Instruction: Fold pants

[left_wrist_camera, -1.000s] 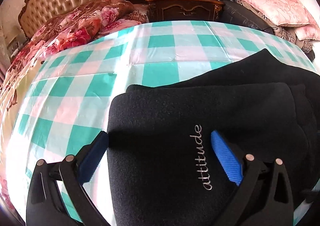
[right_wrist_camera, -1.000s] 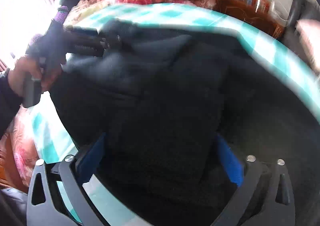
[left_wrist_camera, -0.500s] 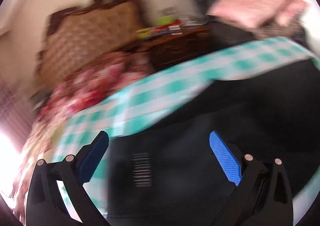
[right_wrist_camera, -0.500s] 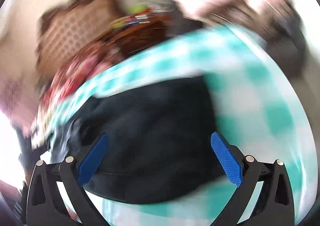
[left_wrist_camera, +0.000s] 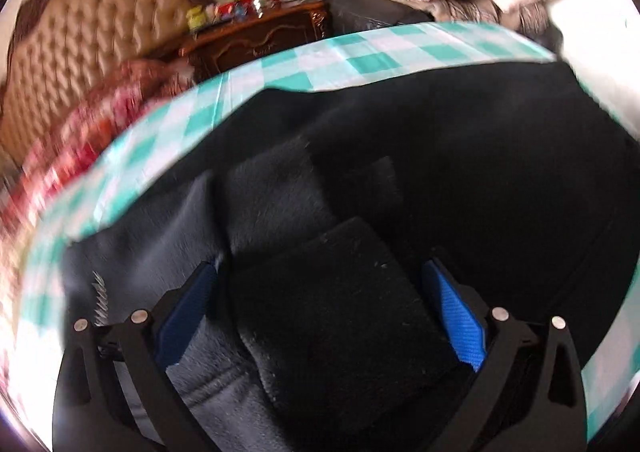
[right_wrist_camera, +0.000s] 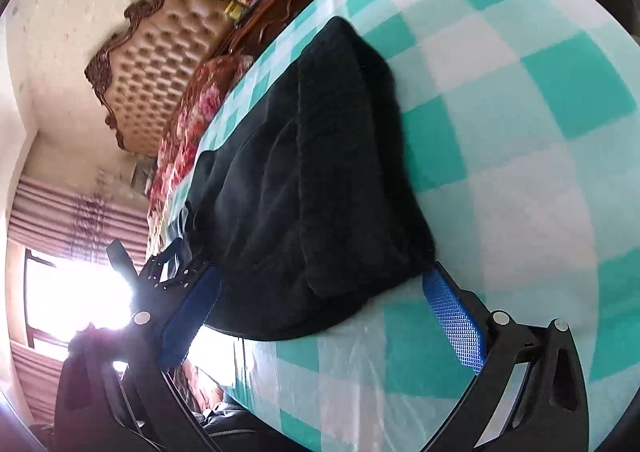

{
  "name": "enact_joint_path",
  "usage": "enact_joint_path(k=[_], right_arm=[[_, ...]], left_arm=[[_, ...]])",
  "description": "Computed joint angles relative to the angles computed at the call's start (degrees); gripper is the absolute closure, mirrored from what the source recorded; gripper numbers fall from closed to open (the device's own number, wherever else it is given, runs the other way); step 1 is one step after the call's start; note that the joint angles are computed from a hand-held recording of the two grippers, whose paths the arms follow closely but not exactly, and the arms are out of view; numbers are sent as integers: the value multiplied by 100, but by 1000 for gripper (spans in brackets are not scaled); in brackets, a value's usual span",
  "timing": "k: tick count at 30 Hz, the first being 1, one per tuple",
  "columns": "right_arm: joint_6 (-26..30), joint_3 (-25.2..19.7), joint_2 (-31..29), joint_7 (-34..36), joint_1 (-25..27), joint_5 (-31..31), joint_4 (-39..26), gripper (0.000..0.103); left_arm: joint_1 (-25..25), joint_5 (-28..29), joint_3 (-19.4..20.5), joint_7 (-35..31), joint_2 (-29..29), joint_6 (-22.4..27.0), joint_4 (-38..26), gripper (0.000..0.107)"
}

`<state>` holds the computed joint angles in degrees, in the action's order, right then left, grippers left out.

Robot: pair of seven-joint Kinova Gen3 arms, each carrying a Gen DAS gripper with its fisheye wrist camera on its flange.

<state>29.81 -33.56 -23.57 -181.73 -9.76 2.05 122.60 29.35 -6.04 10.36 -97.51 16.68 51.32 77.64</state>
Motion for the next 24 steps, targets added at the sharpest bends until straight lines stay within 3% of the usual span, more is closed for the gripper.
enact_joint_path(k=[3, 5, 7, 10, 13, 17, 20, 24], right_arm=[[-494, 247, -30, 148, -79, -14, 268, 4], [-676, 183, -197, 175, 18, -54, 453, 12], [-518, -205, -378, 4, 433, -81, 502, 50], [-505, -783, -874, -255, 950, -146, 631, 64], [12, -1485, -1251, -307, 1691, -123, 253, 73], [639, -2173, -1770, -282, 2706, -112, -503, 77], [1255, -2539, -1923, 21, 3279, -122, -1127, 78], [1903, -2799, -1943, 597, 3823, -89, -1880, 78]], left_arm=[[-115, 218, 38, -92, 22, 22, 21, 6], [-86, 186, 24, -86, 30, 67, 8, 6], [-93, 203, 21, -96, 45, 91, -18, 6], [-89, 200, 14, -98, 43, 54, -3, 6], [-50, 144, 5, -79, 69, 154, -84, 6], [-17, 112, 1, -112, 192, 435, -353, 6], [141, -33, -81, -4, 166, 670, -524, 7], [-174, 407, 112, -446, -274, 334, -276, 7]])
